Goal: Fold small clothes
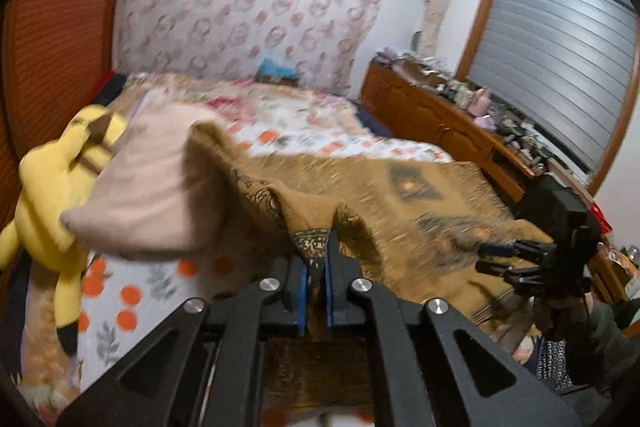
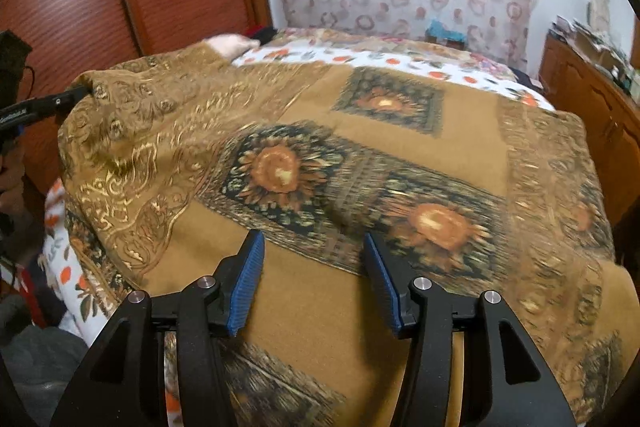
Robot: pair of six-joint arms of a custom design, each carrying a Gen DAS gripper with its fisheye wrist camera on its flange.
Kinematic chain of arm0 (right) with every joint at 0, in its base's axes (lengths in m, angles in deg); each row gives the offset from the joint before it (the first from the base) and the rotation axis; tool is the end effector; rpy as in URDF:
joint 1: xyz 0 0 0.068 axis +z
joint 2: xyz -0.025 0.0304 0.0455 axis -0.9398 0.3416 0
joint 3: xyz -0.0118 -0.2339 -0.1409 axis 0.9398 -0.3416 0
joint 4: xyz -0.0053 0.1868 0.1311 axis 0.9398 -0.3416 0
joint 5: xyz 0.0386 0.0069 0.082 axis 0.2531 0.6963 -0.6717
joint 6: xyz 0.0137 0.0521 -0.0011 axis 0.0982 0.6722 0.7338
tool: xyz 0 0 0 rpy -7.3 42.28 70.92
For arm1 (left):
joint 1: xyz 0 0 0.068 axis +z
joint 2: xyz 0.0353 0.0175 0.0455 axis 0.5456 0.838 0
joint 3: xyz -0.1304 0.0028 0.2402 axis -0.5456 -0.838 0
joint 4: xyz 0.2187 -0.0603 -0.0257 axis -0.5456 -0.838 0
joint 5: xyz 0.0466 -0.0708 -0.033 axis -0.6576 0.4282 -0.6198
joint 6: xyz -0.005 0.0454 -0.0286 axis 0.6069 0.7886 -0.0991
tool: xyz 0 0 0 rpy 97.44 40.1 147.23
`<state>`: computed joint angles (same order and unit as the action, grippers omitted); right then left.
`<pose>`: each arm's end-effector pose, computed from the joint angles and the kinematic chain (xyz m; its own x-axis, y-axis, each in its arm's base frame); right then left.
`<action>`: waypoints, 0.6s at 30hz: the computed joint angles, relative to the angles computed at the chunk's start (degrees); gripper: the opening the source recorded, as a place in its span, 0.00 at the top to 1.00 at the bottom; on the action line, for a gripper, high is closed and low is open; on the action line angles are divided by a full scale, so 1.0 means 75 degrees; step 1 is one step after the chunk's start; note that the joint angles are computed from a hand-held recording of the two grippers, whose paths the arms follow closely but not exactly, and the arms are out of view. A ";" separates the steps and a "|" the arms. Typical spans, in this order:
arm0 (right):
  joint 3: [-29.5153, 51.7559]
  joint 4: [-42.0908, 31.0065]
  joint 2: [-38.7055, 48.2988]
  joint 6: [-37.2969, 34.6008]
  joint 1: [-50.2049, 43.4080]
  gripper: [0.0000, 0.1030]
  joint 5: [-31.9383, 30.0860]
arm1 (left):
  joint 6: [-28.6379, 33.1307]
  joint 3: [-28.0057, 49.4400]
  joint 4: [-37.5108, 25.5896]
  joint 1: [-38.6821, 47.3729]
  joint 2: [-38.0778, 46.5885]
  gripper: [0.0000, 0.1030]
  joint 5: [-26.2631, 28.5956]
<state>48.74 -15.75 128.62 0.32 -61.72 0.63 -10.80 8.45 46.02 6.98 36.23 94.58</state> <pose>0.2790 0.0452 0.1474 -0.7371 -0.0903 -0.6697 -0.2147 0.9710 0.1054 0.3047 -0.1573 0.1893 -0.6107 0.0611 -0.7895 0.4618 0.8374 -0.2924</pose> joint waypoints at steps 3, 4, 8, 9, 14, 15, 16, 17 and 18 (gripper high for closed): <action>-0.0372 -0.0072 -0.0552 -0.0097 -0.0430 0.49 -0.0059 | 0.0046 0.0588 -0.0214 -0.0328 0.0107 0.98 0.0140; -0.0532 -0.0122 -0.0799 -0.0193 -0.0613 0.49 -0.0021 | 0.0075 0.0857 -0.0327 -0.0444 0.0205 0.98 0.0192; -0.0941 -0.0322 -0.1493 -0.0513 -0.1273 0.49 0.0125 | 0.0121 0.1939 -0.0780 -0.0881 0.0655 0.98 0.0374; -0.0986 -0.0363 -0.1598 -0.0557 -0.1408 0.49 0.0112 | 0.0198 0.2315 -0.0950 -0.1055 0.0822 0.98 0.0362; -0.1284 -0.0558 -0.2249 -0.0754 -0.2509 0.49 -0.0234 | 0.0508 0.4038 -0.1909 -0.1672 0.1533 0.98 0.0366; -0.1333 -0.0598 -0.2347 -0.0792 -0.2683 0.49 -0.0296 | 0.0601 0.4529 -0.2193 -0.1813 0.1762 0.98 0.0345; -0.1376 -0.0636 -0.2435 -0.0825 -0.2857 0.49 -0.0359 | 0.0646 0.4841 -0.2397 -0.1903 0.1879 0.98 0.0322; -0.1400 -0.0687 -0.2508 -0.0899 -0.3050 0.49 -0.0465 | 0.0702 0.5242 -0.2636 -0.2020 0.2063 0.98 0.0297; -0.1464 -0.0723 -0.2603 -0.0975 -0.3279 0.49 -0.0607 | 0.0772 0.5747 -0.2932 -0.2140 0.2301 0.98 0.0302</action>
<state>37.77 -21.17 109.10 -6.99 -86.31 -3.92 -5.01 51.55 24.03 -9.08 53.49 96.85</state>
